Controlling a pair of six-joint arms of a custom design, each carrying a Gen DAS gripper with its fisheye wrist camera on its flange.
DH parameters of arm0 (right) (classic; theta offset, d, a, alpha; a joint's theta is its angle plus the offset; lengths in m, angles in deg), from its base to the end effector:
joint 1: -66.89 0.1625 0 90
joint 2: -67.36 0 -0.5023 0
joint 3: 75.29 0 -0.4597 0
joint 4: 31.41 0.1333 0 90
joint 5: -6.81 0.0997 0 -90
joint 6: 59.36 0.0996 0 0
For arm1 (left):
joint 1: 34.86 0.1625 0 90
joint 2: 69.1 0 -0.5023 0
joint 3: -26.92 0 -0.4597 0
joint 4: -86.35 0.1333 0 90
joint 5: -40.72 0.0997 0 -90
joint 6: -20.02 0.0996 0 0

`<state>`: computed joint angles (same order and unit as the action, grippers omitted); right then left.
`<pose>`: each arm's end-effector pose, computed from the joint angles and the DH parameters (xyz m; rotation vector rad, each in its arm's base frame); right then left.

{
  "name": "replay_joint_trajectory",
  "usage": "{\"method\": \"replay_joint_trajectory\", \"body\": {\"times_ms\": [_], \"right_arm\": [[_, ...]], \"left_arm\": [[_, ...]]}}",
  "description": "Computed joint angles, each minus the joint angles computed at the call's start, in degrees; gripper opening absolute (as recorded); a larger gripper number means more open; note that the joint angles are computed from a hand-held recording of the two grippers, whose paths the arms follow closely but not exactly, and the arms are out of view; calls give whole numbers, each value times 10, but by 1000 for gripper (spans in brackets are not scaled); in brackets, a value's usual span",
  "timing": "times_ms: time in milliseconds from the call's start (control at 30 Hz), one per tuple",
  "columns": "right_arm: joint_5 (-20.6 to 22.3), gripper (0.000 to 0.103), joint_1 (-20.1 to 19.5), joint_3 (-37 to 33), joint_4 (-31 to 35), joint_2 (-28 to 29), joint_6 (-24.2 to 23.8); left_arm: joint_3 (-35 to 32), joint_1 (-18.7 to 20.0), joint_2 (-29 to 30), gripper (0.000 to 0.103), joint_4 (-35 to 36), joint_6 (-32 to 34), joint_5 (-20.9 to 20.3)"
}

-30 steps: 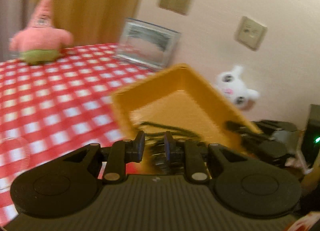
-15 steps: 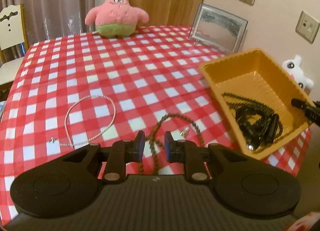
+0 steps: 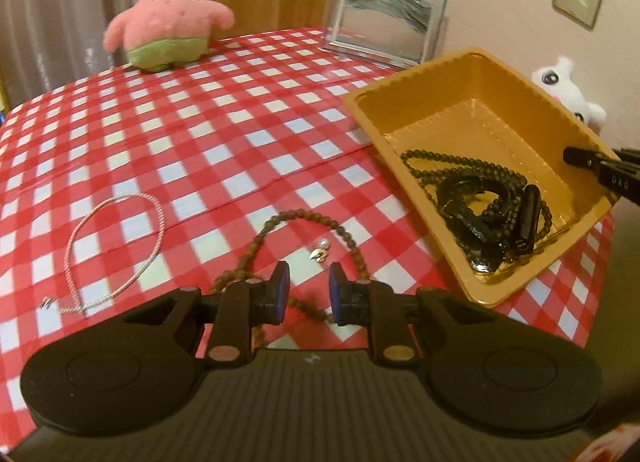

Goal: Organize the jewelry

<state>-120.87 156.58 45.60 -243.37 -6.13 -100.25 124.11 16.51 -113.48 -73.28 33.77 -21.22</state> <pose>0.0694 -0.5568 0.3808 0.1927 -1.9209 1.1071 -0.3323 -0.7044 0.0923 1.0930 2.4464 -0.5307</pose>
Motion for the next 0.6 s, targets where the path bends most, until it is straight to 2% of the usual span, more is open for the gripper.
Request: {"method": "replay_joint_trajectory", "body": {"times_ms": [600], "right_arm": [[-2,4,-1,0,6,-2,5]], "left_arm": [[-67,10,70,17,16,46,4]]}}
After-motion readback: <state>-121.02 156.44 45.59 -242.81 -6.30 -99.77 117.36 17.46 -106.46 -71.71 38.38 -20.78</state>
